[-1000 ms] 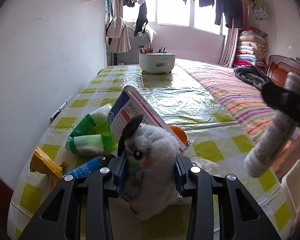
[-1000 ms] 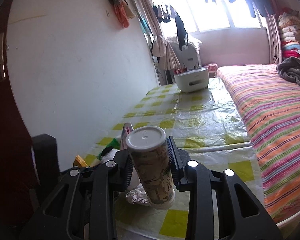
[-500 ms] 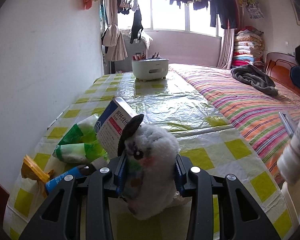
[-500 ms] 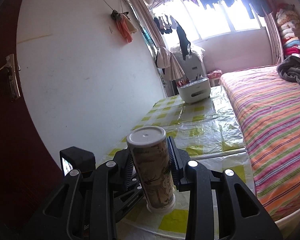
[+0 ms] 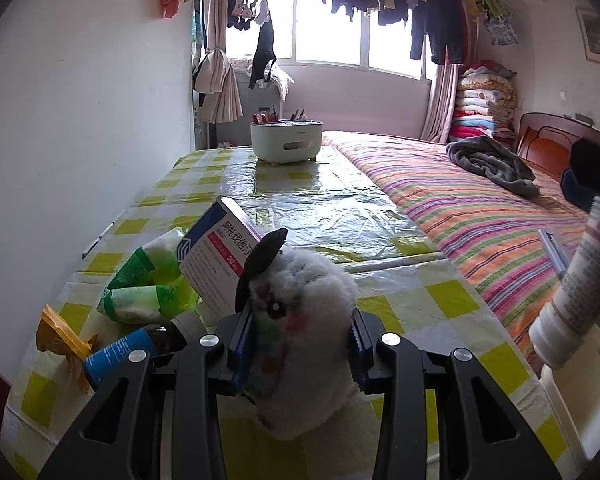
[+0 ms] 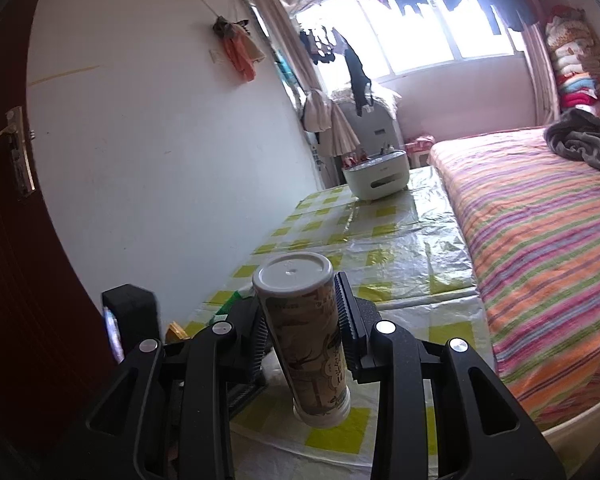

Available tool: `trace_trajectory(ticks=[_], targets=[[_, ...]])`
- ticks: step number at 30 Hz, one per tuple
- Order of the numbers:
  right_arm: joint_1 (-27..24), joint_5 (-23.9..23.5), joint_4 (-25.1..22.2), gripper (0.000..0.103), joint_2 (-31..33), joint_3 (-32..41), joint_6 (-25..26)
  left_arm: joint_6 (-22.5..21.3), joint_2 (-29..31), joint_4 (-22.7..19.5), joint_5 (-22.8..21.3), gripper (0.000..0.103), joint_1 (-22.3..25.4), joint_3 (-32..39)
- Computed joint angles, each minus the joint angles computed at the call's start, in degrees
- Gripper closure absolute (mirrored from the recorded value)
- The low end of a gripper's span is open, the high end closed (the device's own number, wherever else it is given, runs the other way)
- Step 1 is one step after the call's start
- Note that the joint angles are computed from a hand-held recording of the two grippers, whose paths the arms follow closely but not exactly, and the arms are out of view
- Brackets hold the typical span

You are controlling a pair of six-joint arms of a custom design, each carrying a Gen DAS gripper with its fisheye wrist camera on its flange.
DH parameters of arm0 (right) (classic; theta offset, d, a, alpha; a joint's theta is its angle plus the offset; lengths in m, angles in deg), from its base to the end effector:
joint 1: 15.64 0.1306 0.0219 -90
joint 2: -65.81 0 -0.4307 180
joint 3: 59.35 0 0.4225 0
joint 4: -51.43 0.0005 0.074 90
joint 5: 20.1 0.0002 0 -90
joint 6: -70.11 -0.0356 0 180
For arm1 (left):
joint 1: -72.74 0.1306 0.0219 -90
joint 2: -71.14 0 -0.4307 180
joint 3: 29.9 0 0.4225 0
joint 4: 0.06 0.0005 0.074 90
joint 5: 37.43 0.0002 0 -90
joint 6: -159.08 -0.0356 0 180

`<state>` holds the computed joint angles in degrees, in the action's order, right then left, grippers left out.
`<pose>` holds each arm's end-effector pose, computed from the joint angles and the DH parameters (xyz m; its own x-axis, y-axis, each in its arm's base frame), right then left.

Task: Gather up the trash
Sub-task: 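Carry the cylindrical can with the right tool to the basket and release, then grasp the white spray can on the table with the right tool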

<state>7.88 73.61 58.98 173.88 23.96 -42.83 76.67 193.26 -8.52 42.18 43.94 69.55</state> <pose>0.5914 0.2543 0.3305 -0.3830 0.2575 -0.8871 -0.2088 0.9114 0.3547 0.6460 -0.3484 0.2760 -0.4938 0.1232 -0.8608 0.2758 0.9610 -0.0206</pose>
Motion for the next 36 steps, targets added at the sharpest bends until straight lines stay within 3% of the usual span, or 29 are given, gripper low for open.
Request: trace_trajectory(ticks=[7, 27, 34, 36], targets=[[-0.34, 3.78, -2.28, 0.073, -0.43, -0.31, -1.02, 0.81, -2.26, 0.88, 3.18, 0.066, 0.56, -2.72], [1.71, 14.11, -7.5, 0.076, -4.0, -4.37, 2.72, 1.85, -7.79, 4.21, 11.95, 0.066, 0.4, -8.69], [2.53, 12.07, -10.4, 0.075, -2.33, -3.14, 5.0, 2.36, -9.95, 6.95, 11.84, 0.066, 0.86, -10.62], [2.91, 11.4, -10.93, 0.069, -1.36, -2.41, 5.83, 2.53, -10.18, 7.12, 11.8, 0.066, 1.09, -10.83]])
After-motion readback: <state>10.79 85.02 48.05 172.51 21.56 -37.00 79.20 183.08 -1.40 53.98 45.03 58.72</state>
